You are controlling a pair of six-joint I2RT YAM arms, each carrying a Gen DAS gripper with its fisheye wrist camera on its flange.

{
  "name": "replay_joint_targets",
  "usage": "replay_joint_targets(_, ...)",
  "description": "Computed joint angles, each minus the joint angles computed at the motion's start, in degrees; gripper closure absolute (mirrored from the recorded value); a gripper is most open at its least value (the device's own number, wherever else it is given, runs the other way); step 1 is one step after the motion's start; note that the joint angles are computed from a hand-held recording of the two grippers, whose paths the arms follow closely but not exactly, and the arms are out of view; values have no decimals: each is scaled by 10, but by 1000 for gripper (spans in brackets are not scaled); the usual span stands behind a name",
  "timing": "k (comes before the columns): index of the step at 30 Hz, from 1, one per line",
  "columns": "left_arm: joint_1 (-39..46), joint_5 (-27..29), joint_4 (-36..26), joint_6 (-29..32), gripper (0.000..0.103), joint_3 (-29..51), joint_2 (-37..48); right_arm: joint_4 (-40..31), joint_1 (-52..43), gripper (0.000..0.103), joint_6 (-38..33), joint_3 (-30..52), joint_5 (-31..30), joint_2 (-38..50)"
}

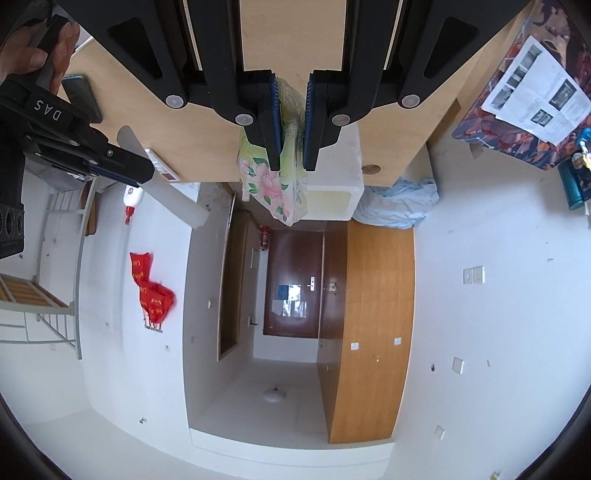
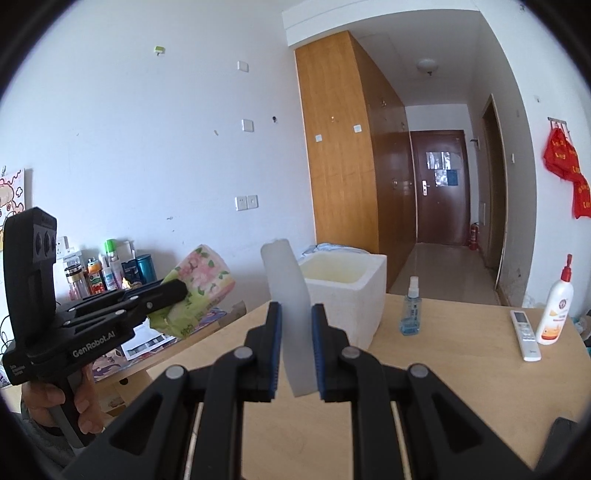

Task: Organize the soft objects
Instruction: 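Carry the tissue pack with the left tool while the right tool carries the strip to the box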

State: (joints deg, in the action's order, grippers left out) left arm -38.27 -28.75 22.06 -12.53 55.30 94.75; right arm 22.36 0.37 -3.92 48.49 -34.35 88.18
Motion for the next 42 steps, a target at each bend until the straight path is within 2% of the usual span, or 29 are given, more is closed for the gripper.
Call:
replay_joint_targets(22, 70, 77, -56, 9, 92, 154, 114, -75, 20, 84, -1, 167, 31, 121)
replay_joint_targets(37, 119, 111, -120, 23, 92, 315, 223, -172, 46, 84, -6, 346, 62, 235)
replay_joint_targets(42, 139, 133, -164, 19, 92, 396, 274, -215, 49, 84, -13, 418, 70, 276)
